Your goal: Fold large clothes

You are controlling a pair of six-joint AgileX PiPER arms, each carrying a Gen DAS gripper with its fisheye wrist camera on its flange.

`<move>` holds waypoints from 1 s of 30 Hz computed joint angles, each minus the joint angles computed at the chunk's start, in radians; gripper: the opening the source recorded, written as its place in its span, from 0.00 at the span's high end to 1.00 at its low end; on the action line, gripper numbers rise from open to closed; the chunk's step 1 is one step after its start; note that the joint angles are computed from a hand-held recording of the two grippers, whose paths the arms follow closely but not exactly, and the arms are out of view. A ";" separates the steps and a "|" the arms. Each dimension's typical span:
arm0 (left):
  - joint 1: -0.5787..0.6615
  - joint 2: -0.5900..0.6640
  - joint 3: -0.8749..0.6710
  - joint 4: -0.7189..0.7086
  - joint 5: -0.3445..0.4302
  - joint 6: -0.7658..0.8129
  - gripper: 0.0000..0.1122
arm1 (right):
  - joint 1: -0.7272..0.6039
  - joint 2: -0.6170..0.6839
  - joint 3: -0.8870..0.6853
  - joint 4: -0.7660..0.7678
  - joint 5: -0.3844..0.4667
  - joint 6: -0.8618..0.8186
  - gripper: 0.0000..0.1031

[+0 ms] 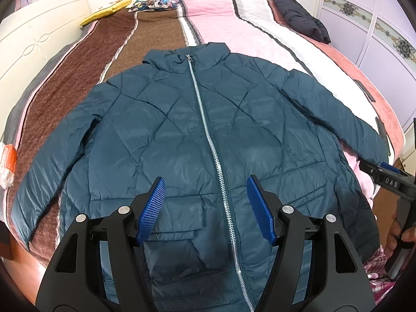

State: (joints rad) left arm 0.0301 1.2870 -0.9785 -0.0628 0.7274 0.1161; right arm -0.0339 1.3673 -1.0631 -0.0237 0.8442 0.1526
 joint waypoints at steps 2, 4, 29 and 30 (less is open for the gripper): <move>-0.001 0.000 0.003 0.002 -0.001 -0.004 0.42 | -0.105 0.022 -0.010 0.113 0.010 -0.080 0.11; -0.004 0.001 0.007 0.007 -0.002 -0.011 0.42 | -0.198 0.047 -0.019 0.188 0.017 -0.126 0.13; 0.011 0.033 -0.014 0.045 0.022 -0.035 0.42 | -0.669 0.446 -0.214 0.748 0.110 -0.280 0.36; 0.014 0.036 -0.015 0.041 0.023 -0.032 0.42 | -0.668 0.448 -0.214 0.746 0.104 -0.280 0.36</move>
